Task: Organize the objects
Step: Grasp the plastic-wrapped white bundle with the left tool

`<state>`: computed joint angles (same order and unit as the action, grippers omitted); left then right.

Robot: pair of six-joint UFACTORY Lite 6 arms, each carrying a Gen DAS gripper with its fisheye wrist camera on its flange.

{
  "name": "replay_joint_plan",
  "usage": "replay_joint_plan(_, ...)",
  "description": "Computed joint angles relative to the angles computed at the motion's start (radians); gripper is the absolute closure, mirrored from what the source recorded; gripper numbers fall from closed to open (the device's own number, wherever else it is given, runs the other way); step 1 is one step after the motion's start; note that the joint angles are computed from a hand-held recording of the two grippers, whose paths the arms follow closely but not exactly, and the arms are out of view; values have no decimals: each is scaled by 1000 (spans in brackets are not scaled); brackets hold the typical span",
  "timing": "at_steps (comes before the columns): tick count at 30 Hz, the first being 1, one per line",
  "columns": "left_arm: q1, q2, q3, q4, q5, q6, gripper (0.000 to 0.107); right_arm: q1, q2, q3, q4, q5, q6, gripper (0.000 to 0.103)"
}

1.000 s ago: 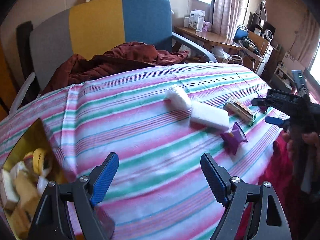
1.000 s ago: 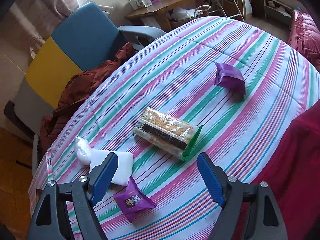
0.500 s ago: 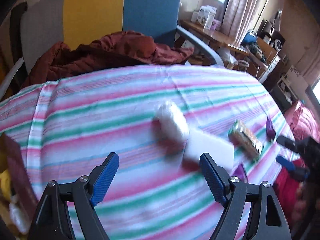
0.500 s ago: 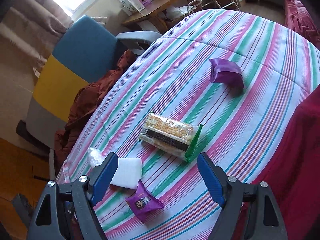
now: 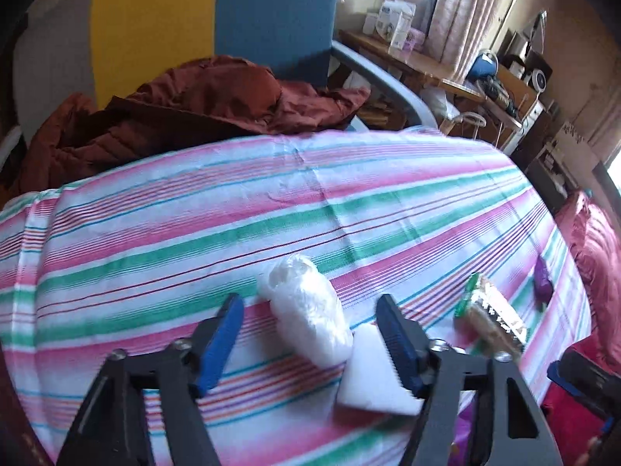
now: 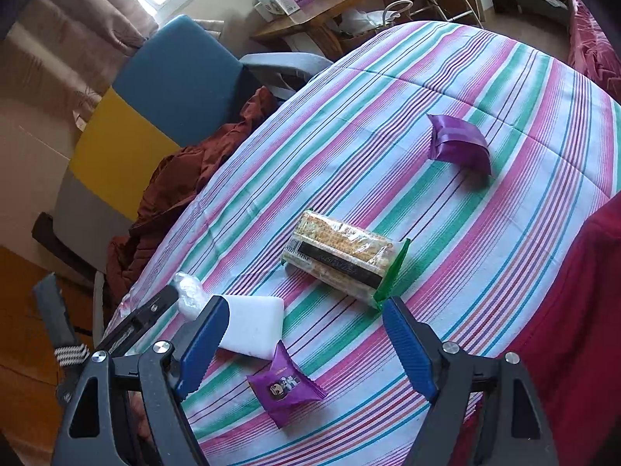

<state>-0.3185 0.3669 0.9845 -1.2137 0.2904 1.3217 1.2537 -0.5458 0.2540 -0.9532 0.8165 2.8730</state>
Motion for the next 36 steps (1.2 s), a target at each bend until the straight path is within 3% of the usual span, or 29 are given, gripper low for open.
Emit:
replay_joint_plan(1, -5, 29, 21, 16, -3, -20, 54, -8, 8, 3, -2, -13, -9, 20)
replay_joint_plan(5, -6, 116, 75, 76, 11, -77, 68, -40, 37, 14, -1, -59, -48, 20)
replay_joint_plan(11, 86, 26, -80, -171, 42, 229, 71, -56, 45, 15, 16, -76, -69, 20)
replay_joint_plan(16, 284, -169, -334, -242, 98, 413, 71, -59, 56, 25, 25, -77, -91, 20)
replay_joint_plan(20, 450, -282, -496, -289, 168, 608, 71, -104, 122, 65, -5, -145, -149, 20)
replay_joint_plan(23, 480, -310, -549, -362, 182, 756, 71, -149, 228, 136, -13, -220, -253, 20)
replay_joint_plan(28, 478, -274, -526, -361, 201, 759, 71, -159, 417, 304, 52, -226, -482, 20)
replay_joint_plan(36, 468, -278, -566, -523, 205, 955, 70, -276, 681, 566, 271, -245, -1044, 20)
